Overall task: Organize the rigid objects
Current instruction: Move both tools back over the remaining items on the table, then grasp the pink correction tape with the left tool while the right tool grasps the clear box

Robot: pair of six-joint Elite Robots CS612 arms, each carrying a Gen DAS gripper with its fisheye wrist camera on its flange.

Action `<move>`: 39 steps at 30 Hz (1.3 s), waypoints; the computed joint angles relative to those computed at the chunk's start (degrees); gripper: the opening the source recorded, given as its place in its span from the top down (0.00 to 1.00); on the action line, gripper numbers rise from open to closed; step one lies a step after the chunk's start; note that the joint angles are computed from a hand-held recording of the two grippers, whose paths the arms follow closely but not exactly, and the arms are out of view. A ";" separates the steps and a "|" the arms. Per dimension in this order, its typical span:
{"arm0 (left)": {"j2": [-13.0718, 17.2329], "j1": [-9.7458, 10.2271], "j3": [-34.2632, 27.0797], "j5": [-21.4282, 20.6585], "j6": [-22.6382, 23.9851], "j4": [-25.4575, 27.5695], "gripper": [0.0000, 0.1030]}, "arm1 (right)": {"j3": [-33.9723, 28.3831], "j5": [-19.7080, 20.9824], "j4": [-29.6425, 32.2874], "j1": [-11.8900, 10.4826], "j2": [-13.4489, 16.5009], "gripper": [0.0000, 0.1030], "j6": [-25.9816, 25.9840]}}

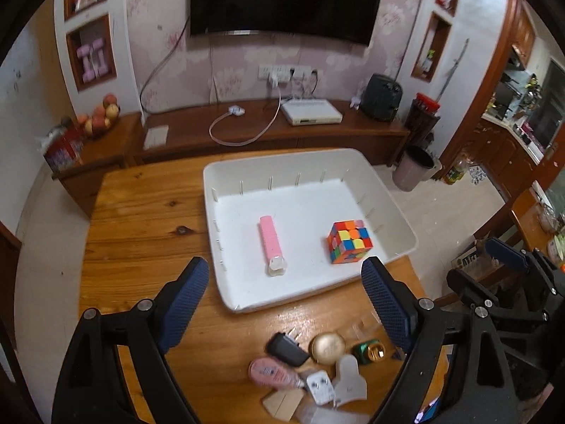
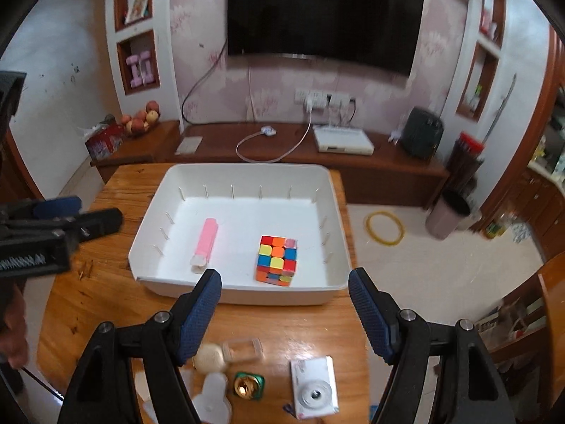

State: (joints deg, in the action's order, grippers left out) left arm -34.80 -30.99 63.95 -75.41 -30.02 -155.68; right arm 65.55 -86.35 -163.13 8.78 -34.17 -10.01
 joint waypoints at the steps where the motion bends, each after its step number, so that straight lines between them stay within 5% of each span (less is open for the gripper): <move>1: -0.54 -0.18 1.09 0.17 0.36 -1.04 0.13 | 2.05 -0.12 -1.56 -0.07 -1.06 0.27 -0.25; 9: -3.10 -2.55 8.31 4.94 3.77 -4.98 0.12 | 10.41 2.83 -7.16 -1.13 -4.71 0.27 0.32; 15: -3.14 -2.70 10.29 1.28 2.28 -3.56 0.12 | 15.40 4.67 -10.64 -1.02 -6.23 0.27 -1.59; 27: 0.13 -0.87 10.15 -6.84 -5.33 2.73 0.12 | 21.60 6.58 -11.08 1.83 -5.06 0.33 -22.39; 30: 0.81 -0.83 9.91 -7.22 -3.45 3.66 0.12 | 21.68 6.40 -10.84 2.37 -4.15 0.33 -25.54; 39: 3.70 0.96 7.48 -12.23 8.46 2.46 0.12 | 18.95 7.28 -3.94 3.12 -2.29 0.57 -28.69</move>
